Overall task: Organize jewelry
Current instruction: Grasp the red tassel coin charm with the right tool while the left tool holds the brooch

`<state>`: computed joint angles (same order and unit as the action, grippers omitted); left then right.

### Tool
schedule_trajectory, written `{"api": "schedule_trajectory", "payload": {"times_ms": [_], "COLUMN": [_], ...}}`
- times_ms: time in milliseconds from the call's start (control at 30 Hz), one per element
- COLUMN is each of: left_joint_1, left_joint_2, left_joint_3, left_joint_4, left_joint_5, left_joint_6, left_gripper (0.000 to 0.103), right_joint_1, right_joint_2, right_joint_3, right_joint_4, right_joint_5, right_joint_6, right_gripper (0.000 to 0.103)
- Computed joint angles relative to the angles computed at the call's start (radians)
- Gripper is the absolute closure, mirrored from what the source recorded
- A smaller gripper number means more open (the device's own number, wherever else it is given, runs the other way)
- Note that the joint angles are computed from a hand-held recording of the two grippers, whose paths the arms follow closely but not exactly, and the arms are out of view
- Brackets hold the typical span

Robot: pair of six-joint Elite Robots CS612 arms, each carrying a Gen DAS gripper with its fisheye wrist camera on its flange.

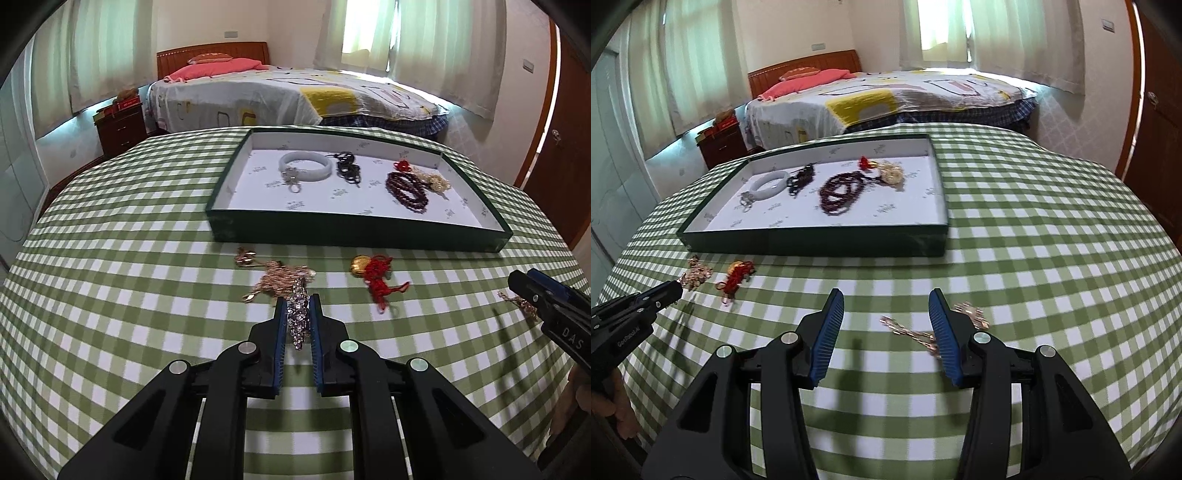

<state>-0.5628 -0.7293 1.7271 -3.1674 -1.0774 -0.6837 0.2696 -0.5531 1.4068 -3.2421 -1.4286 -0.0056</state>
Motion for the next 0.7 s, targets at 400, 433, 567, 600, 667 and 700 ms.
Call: {"api": "schedule_trajectory", "payload": {"times_ms": [400, 433, 567, 600, 667, 700], "left_joint_1": [0.022, 0.025, 0.037, 0.040, 0.045, 0.047], "left_joint_2": [-0.030, -0.034, -0.043, -0.044, -0.046, -0.046], "left_joint_3": [0.052, 0.058, 0.076, 0.078, 0.083, 0.085], "left_joint_4": [0.013, 0.015, 0.023, 0.024, 0.027, 0.030], "left_joint_5": [0.048, 0.050, 0.057, 0.058, 0.058, 0.057], "left_joint_6": [-0.045, -0.049, -0.071, -0.076, -0.087, -0.091], "left_gripper": [0.090, 0.090, 0.090, 0.090, 0.090, 0.090], "right_joint_1": [0.047, 0.051, 0.069, 0.073, 0.082, 0.084], "right_joint_2": [0.024, 0.026, 0.040, 0.044, 0.052, 0.056], "right_joint_3": [-0.075, -0.079, -0.114, -0.124, -0.140, -0.146], "right_joint_4": [0.055, 0.060, 0.102, 0.116, 0.140, 0.149], "right_joint_5": [0.058, 0.063, 0.085, 0.091, 0.096, 0.097], "right_joint_6": [-0.056, -0.059, -0.084, -0.091, -0.107, -0.111], "right_gripper": [0.056, 0.056, 0.056, 0.056, 0.056, 0.056]}}
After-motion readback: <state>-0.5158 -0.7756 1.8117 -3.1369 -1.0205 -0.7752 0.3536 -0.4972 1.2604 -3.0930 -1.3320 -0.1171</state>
